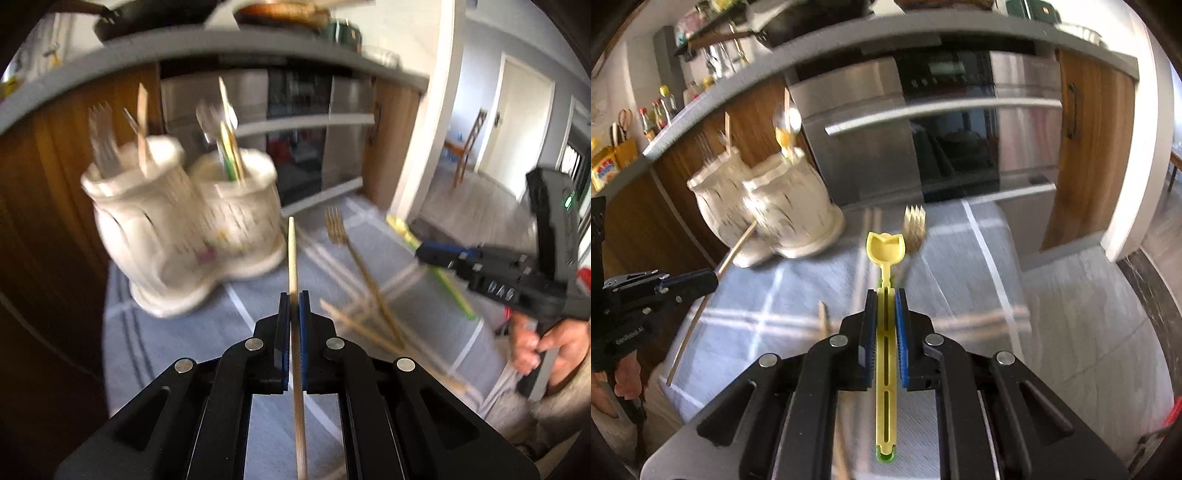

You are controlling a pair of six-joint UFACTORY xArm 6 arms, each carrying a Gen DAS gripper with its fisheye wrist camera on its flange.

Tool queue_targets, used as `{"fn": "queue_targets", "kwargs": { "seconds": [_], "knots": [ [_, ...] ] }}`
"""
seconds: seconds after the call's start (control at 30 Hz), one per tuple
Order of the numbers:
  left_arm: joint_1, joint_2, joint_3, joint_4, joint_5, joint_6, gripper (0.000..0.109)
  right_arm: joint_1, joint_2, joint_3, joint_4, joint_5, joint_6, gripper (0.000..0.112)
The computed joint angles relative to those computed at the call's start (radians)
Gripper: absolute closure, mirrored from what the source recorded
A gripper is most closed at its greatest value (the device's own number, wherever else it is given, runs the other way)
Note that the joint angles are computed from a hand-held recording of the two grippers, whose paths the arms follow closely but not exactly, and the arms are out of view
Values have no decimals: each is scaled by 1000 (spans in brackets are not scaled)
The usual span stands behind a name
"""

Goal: Organize utensils
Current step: 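Carry the chopstick with the left tool while the right carries the yellow utensil to the holder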

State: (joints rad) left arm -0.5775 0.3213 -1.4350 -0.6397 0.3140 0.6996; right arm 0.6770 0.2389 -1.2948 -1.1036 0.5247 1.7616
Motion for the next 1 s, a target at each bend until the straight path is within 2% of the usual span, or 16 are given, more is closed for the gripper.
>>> {"fn": "queue_targets", "kwargs": {
  "seconds": [0.23,0.3,0.63,0.73,0.83,1.0],
  "knots": [
    [33,36,-128,-164,-98,107,104,-23,89,-181,-138,-45,79,103],
    [47,66,-196,-244,-116,157,104,-38,134,-264,-172,-66,94,103],
    [91,281,-575,-506,-119,297,104,-82,404,-708,-280,-123,136,103],
    [84,364,-691,-516,-145,303,104,-94,500,-846,-308,-137,165,103],
    [79,432,-786,-549,-168,328,104,-93,582,-960,-376,-105,217,103],
    [74,521,-896,-532,-211,303,104,-92,640,-1028,-392,-63,241,103]
  ]
}}
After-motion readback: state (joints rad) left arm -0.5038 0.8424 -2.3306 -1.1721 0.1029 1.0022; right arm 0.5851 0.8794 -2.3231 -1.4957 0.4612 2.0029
